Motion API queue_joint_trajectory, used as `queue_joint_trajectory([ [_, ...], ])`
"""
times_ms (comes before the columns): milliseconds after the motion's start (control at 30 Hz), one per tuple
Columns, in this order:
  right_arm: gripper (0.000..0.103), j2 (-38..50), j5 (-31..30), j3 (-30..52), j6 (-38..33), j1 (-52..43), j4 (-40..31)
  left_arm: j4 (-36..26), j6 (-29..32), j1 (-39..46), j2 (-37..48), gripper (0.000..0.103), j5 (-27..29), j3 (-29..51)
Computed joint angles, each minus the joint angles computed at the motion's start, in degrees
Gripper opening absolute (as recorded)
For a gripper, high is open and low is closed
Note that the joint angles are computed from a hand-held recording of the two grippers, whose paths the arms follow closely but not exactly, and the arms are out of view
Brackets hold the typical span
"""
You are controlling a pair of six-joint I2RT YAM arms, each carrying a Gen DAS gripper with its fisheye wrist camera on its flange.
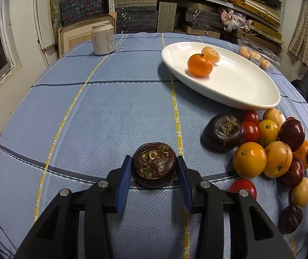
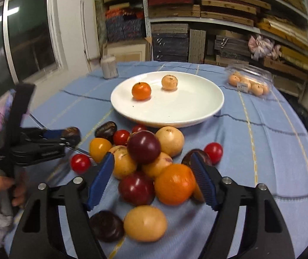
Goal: Organize fruits
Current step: 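Grasp the dark red plum with the right gripper while the left holds the brown fruit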
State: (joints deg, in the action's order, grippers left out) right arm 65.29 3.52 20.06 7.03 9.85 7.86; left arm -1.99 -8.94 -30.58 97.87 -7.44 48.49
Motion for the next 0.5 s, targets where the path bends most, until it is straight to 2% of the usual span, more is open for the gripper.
queue_joint_trajectory([
  [67,0.059,3.88,-1.56,1.86,0.18,-0.67,0.50,-0.09,0.05,-0.17,0.06,0.042,-0.32,0.08],
  [133,0.054,5.90,-3.18,2.75,0.47,-1.40,0.84,-0.15,0.19,-0.26,0.01,0.042,-0.67,0.04],
  [367,0.051,7.49,-5.41,3.12,0.41,-2.50,2.59,-0.08,0.14,-0.19,-0.15,0.042,-0.57,-0.17],
  [400,0.047,7.65,-5.49,3.19,0.40,-2.48,2.75,-0.03,0.12,-0.08,-0.17,0.042,-0.40,-0.19],
  [433,0.039,8.09,-6.67,3.38,0.00,-2.89,2.92,0.03,0.11,0.05,-0.20,0.042,-0.16,-0.22],
  [500,0.039,8.10,-6.34,3.27,-0.32,-2.59,3.27,0.16,0.07,0.28,-0.30,0.042,0.58,-0.32],
])
